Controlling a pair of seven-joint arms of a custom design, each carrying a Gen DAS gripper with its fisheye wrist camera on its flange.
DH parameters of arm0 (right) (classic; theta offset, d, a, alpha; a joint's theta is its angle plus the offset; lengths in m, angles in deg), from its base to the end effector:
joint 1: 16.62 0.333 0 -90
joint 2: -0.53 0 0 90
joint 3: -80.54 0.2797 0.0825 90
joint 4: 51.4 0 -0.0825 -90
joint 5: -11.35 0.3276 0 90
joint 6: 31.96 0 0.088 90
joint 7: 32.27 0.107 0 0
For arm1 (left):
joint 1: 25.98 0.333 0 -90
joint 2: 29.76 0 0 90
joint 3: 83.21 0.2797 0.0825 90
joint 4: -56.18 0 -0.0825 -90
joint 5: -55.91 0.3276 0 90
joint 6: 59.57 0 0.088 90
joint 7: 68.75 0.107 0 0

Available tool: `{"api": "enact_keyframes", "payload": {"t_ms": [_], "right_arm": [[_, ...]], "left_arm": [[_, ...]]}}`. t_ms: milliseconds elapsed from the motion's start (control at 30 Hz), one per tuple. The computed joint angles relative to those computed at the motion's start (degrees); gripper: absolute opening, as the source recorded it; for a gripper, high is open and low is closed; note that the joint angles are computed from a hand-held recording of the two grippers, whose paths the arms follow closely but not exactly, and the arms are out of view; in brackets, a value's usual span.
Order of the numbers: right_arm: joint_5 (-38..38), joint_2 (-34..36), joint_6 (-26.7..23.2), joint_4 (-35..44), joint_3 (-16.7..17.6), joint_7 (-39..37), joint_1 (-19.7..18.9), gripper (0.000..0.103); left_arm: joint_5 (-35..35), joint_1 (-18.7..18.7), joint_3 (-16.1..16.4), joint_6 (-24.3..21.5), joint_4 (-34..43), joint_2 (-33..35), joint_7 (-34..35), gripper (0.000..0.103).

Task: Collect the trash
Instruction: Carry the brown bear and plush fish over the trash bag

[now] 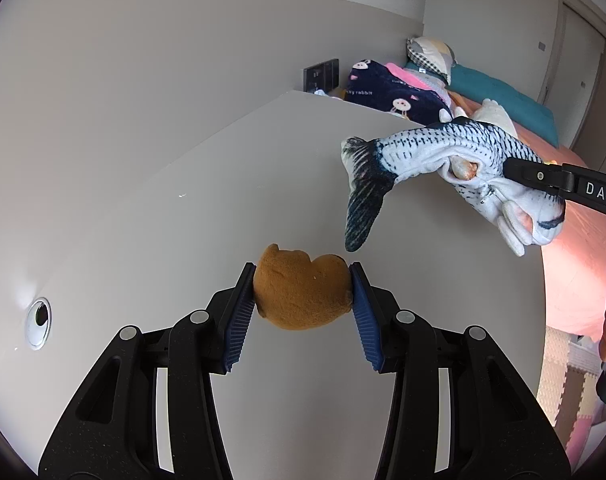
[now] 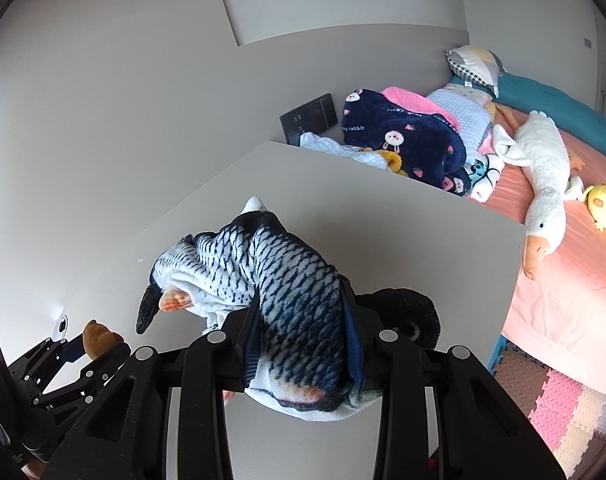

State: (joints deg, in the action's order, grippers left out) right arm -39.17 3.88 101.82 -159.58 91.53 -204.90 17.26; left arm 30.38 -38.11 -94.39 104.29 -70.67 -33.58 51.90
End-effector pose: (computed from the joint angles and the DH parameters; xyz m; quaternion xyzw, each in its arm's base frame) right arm 0.4056 0.3830 0.5042 -0.5027 0.7685 -0.2407 0.3143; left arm 0.4836 -0.1845 0.4799 -0.4500 0.8158 -0.3193 0.1730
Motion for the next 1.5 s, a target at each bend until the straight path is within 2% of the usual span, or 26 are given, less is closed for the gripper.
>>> {"api": "enact_keyframes", "payload": {"t_ms": [467,900,1500], "right_arm": [[0.40,-14.66,-4.28,-14.00,5.40,6.57,-1.36,0.037],[5.17,-25.53,-9.10,-23.19,10.38,10.05,-2.12,0.038],[12.27,-38.41,-16.29,-32.51,14.75,12.96,0.20,0.038]], "left_arm": [[-3.87,-5.34,-0.89,-0.81,-5.95,-7.63,1.92,0.046],[-6.13,-10.91,-1.79,-0.49,-8.90,-10.52,3.41,0.046],[-8.01,-17.41,-3.22,-0.93,-13.21,-14.82,3.67,0.046]]}}
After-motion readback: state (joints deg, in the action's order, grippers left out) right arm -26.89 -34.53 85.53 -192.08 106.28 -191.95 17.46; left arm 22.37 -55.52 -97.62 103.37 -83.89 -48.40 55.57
